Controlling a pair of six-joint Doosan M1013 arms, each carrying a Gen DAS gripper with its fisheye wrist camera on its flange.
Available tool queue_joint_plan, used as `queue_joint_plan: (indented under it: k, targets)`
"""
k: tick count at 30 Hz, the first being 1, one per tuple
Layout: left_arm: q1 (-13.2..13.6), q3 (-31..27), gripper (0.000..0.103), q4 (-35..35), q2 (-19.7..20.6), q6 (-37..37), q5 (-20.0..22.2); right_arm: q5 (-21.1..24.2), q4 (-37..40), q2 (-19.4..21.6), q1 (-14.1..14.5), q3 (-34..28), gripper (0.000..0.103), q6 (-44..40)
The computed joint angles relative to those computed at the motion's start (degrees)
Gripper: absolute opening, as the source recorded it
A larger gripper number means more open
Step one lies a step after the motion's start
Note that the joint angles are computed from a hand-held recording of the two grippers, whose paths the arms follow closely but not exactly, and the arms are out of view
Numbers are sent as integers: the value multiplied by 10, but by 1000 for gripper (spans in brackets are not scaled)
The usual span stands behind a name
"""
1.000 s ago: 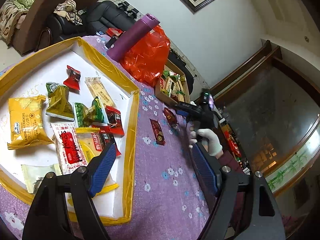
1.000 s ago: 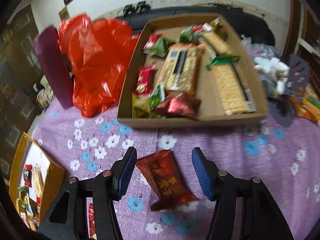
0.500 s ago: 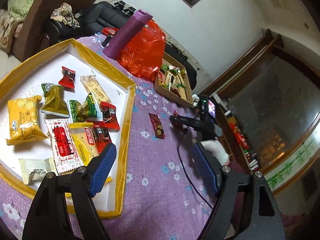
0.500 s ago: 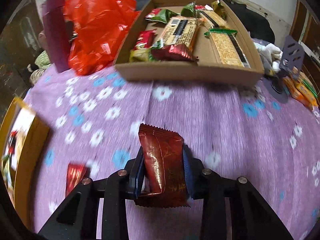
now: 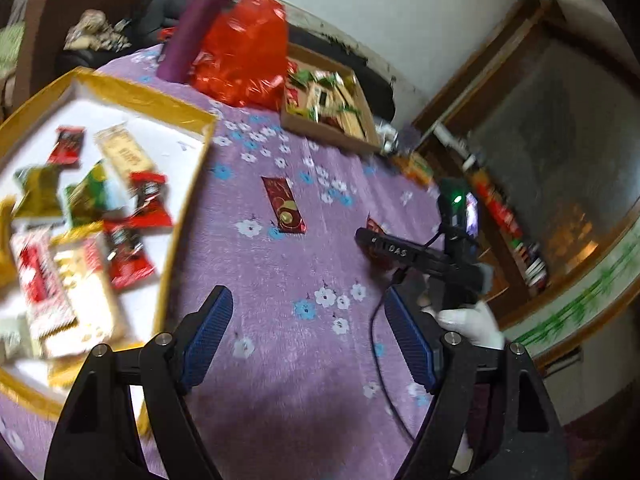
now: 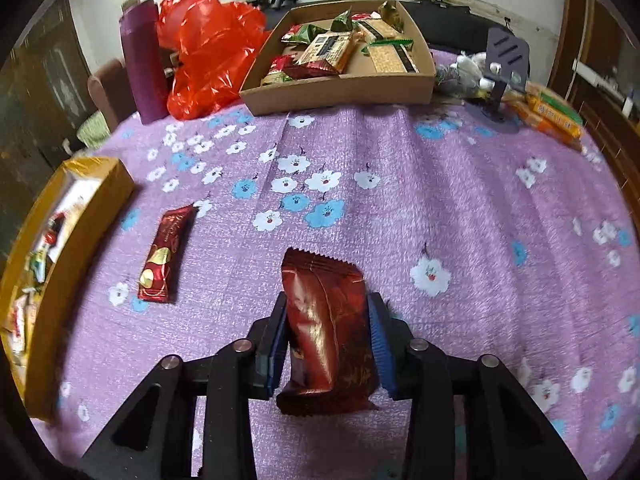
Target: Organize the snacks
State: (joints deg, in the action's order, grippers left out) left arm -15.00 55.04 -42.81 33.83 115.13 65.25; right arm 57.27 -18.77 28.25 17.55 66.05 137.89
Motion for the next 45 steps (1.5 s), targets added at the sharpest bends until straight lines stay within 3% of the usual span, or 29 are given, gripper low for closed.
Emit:
queue_joint_plan:
  k: [7, 9, 12, 16, 21, 24, 28, 32, 33, 35, 37, 38, 45]
  targets:
    - [-46, -88, 78, 117, 57, -49, 14, -21, 0, -4, 6, 9, 47, -36]
    - [-56, -122, 78, 144, 80, -63, 17, -31, 3, -6, 5, 13, 38, -35]
    - [-67, -170, 78, 179, 110, -73, 25, -45, 16, -10, 2, 19, 33, -34]
    - [-82, -212, 78, 231, 136, -57, 25, -50, 25, -11, -1, 21, 33, -35]
    - [-91, -268, 78, 270, 173, -65, 57, -55, 29, -14, -5, 25, 33, -26]
    - [-94, -262, 79, 278, 172, -56, 39, -59, 31, -15, -6, 27, 33, -24]
    - [-90, -257, 103, 240, 172, -20, 42, -63, 32, -16, -6, 30, 33, -21]
    - [-106, -243, 103, 305, 164, -4, 35, -67, 34, -18, -7, 33, 33, -16]
    - [-105, -246, 100, 303, 164, -8, 41, -69, 36, -18, -8, 34, 33, -15]
    - [-103, -231, 81, 294, 155, 7, 27, -70, 38, -19, -9, 35, 33, -14]
    - [-101, -226, 30, 287, 150, 12, 23, -70, 37, -19, -8, 35, 33, -11]
    - [-100, -232, 22, 289, 152, 8, 30, -70, 35, -19, -8, 35, 33, -9]
    - [-98, -188, 23, 286, 129, 5, -5, -72, 26, -22, -8, 40, 33, 13]
